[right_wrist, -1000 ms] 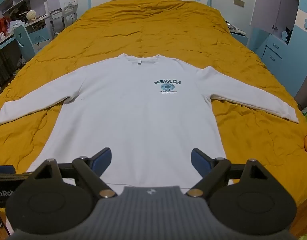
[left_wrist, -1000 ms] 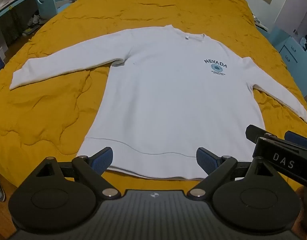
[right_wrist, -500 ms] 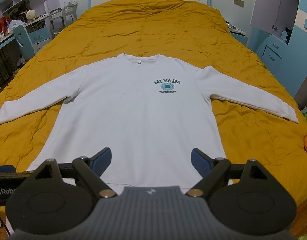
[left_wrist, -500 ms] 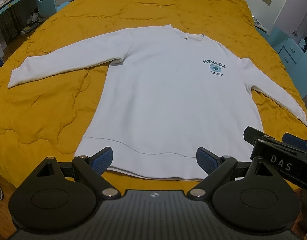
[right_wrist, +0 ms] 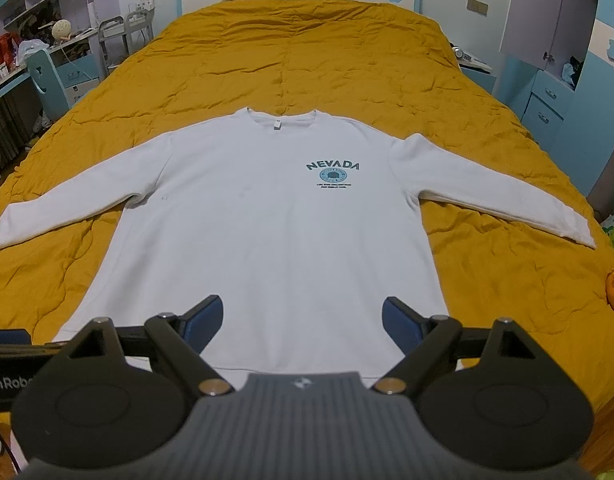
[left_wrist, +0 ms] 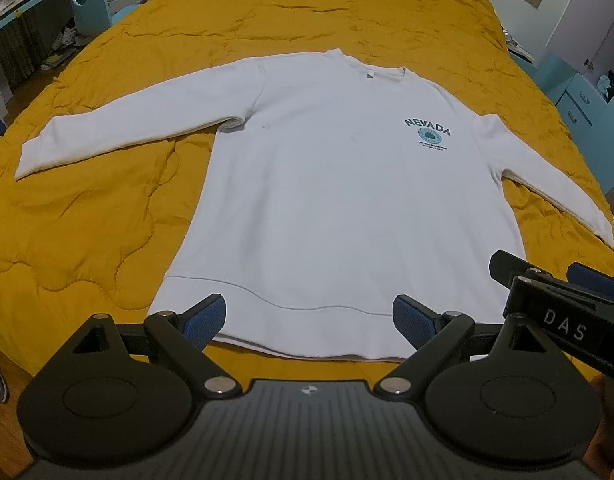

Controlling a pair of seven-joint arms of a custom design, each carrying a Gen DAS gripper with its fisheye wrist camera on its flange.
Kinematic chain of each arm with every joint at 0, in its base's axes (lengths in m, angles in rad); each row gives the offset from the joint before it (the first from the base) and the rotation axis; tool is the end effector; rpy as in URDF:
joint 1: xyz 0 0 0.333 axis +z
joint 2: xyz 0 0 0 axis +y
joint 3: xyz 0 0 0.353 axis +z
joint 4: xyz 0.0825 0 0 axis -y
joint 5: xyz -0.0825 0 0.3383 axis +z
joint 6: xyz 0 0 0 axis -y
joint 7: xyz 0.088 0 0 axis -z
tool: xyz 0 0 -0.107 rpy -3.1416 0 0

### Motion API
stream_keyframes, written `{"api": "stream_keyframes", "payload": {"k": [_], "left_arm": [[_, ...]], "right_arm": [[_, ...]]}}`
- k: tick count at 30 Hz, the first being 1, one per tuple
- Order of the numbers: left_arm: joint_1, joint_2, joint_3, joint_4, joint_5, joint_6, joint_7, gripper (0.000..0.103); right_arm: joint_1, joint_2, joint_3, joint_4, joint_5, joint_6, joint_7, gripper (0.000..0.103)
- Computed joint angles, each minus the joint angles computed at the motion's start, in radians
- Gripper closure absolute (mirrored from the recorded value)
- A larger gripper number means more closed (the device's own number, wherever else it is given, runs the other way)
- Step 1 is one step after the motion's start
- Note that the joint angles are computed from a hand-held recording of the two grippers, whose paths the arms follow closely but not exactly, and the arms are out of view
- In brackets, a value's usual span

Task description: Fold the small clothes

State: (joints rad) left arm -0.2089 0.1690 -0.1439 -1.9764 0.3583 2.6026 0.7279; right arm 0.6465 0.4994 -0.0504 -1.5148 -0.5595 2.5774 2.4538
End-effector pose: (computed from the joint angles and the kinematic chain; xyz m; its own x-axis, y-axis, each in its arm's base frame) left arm 0.5574 -0.2075 0.4954 0.1987 -0.9726 0.1209 -0.8504 -0.2324 -0.4721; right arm 0.5801 0.4144 0.4870 0.1172 -0.9931 0.0029 -0.7590 -0.0914 -0.6446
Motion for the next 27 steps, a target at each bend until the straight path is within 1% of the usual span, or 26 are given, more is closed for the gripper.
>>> {"api": "stream_keyframes", "payload": {"k": [27], "left_arm": [[-0.004, 0.011, -0.001, 0.016, -0.016, -0.006, 0.013, 0.000]], "right_arm": [[0.003, 0.002, 0.003, 0.012, -0.002, -0.017, -0.007, 0.020]]}}
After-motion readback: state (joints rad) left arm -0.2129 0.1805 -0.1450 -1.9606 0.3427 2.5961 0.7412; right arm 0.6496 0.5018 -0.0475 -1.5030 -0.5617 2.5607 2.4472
